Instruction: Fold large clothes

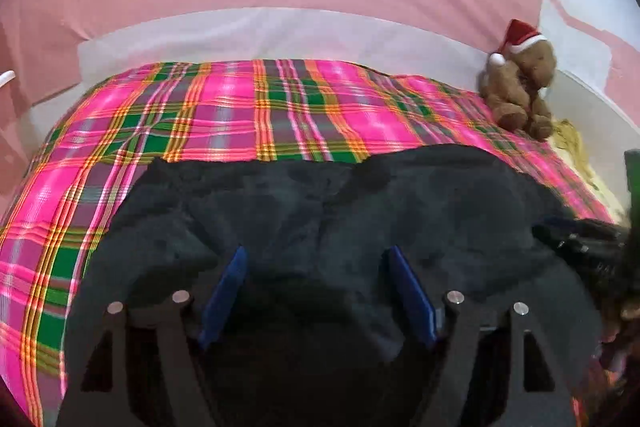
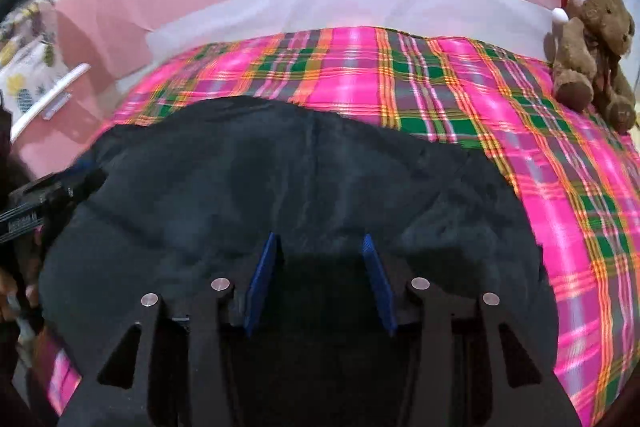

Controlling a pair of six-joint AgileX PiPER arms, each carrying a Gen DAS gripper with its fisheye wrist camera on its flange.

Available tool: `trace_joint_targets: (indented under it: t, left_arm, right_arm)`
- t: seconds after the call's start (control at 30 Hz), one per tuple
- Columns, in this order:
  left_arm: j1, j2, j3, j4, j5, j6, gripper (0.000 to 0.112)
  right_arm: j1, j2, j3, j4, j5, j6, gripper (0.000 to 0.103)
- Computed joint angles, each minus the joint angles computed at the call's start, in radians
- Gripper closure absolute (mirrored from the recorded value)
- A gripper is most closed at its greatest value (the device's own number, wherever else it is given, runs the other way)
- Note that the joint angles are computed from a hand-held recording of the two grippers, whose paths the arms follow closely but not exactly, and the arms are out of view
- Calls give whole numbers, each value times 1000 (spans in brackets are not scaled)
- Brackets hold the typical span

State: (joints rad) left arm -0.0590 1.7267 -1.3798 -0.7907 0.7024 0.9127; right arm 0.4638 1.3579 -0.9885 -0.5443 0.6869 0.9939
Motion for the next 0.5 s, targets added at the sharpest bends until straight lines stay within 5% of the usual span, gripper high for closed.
trace_joint_targets:
  t: [0.2, 0.3, 0.37, 0.5]
  left_arm:
    - [-47, 12, -79, 172, 28, -191, 37]
    - [-15, -32, -82, 61, 104, -114, 37]
    - [-38, -25, -114, 47, 133, -105, 37]
    - [-149, 77, -218, 193, 115, -224, 37]
  right_arm:
    - [-128, 108, -75, 121, -30, -137, 53]
    - [-75, 41, -69, 70, 34, -54, 53]
    - [-56, -17, -48, 74, -7, -25, 53]
    - [-45, 44, -89, 77, -18, -43, 53]
